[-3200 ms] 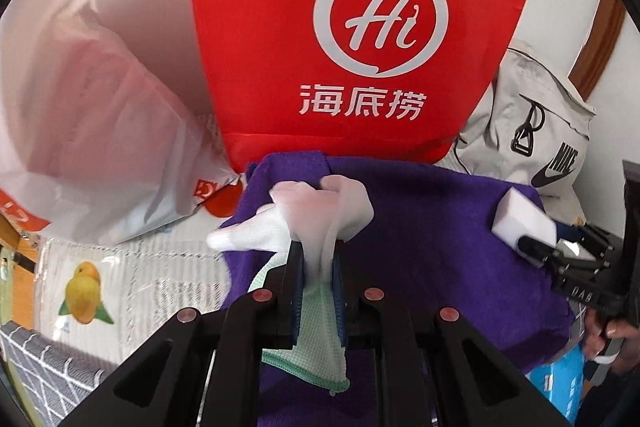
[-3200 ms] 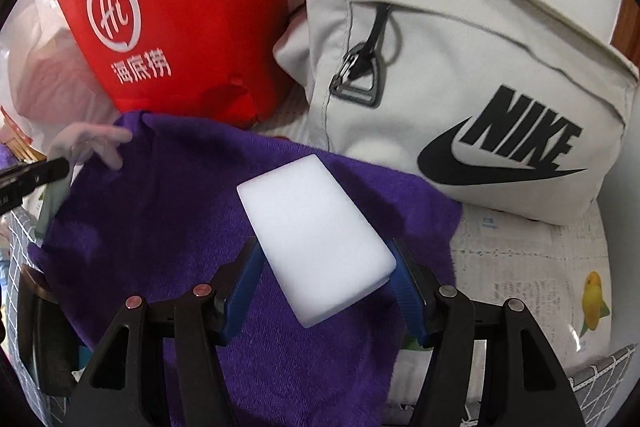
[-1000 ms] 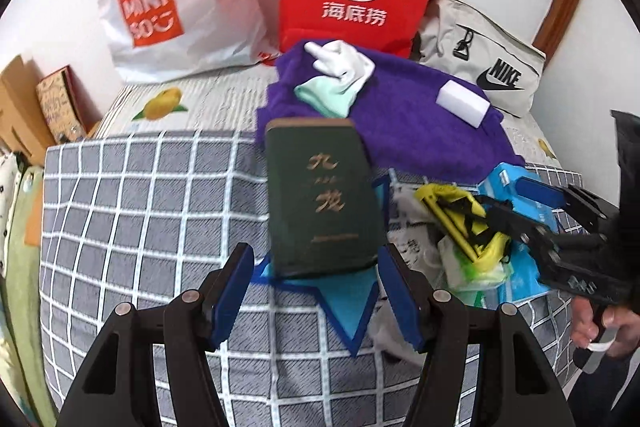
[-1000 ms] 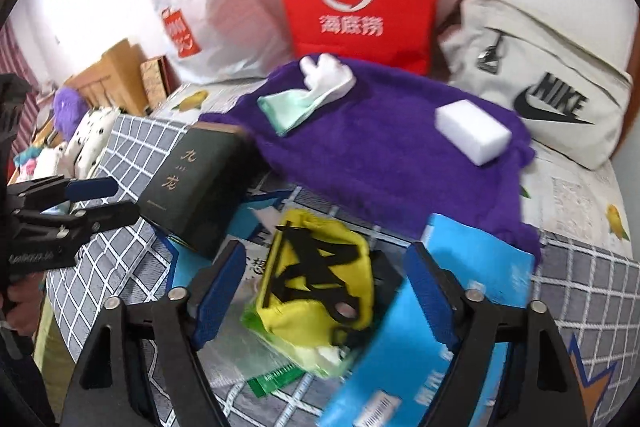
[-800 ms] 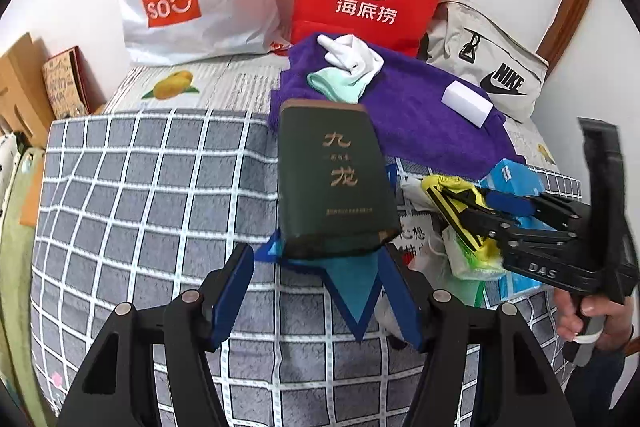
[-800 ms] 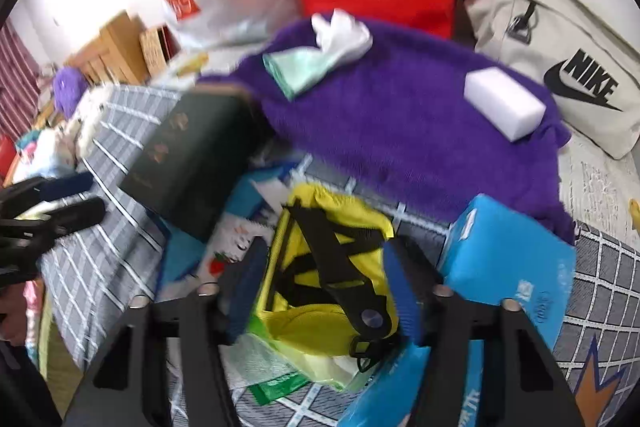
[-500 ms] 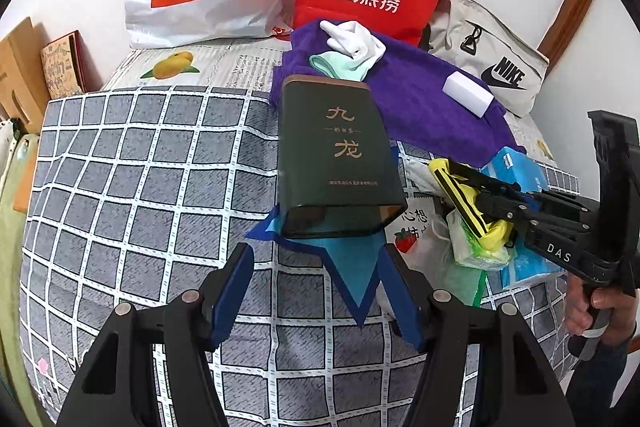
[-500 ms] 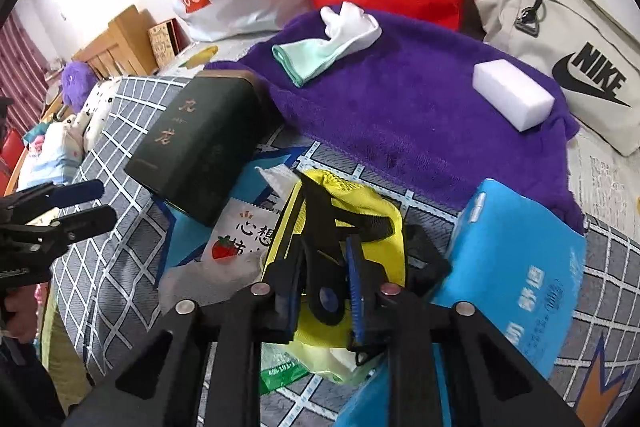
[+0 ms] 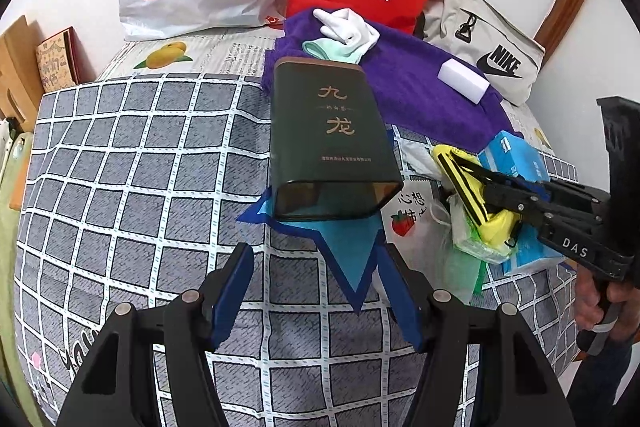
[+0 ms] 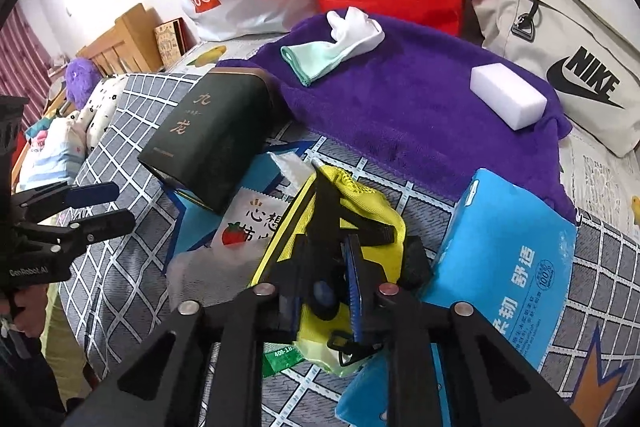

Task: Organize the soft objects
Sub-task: 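Lift the black watch strap with the right gripper and hold it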

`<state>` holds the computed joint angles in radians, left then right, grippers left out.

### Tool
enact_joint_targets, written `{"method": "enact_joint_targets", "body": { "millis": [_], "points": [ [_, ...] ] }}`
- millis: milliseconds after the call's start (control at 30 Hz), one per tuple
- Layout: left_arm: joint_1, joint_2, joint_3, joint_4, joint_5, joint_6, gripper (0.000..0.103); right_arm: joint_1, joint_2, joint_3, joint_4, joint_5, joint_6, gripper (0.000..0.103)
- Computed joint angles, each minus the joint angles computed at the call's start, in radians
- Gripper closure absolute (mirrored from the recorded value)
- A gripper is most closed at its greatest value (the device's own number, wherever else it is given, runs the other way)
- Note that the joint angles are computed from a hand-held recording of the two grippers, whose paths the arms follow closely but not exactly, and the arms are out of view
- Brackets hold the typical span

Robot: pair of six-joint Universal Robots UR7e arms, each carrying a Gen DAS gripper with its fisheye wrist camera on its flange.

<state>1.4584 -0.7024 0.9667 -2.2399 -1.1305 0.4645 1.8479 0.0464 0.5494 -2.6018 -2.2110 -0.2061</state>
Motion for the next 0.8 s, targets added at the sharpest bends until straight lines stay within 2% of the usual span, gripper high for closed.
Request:
{"method": "enact_joint_targets", "body": {
  "millis": [200, 333, 533, 800],
  "points": [
    [0.002, 0.005, -0.008, 0.007, -0.001, 0.000, 0.041, 0.000, 0.037, -0.082, 0.066, -0.013, 0.001, 0.080],
    [0.005, 0.009, -0.018, 0.014, 0.001, 0.000, 0.041, 0.004, 0.036, -0.092, 0.077, -0.010, 0.006, 0.080],
    [0.010, 0.019, -0.037, 0.033, -0.006, -0.008, 0.041, 0.009, -0.025, 0.012, 0.035, 0.002, 0.021, 0.081],
    [0.010, 0.017, -0.026, 0.039, -0.018, -0.002, 0.041, 0.017, -0.119, 0.204, -0.100, 0.002, 0.035, 0.081]
  ]
}}
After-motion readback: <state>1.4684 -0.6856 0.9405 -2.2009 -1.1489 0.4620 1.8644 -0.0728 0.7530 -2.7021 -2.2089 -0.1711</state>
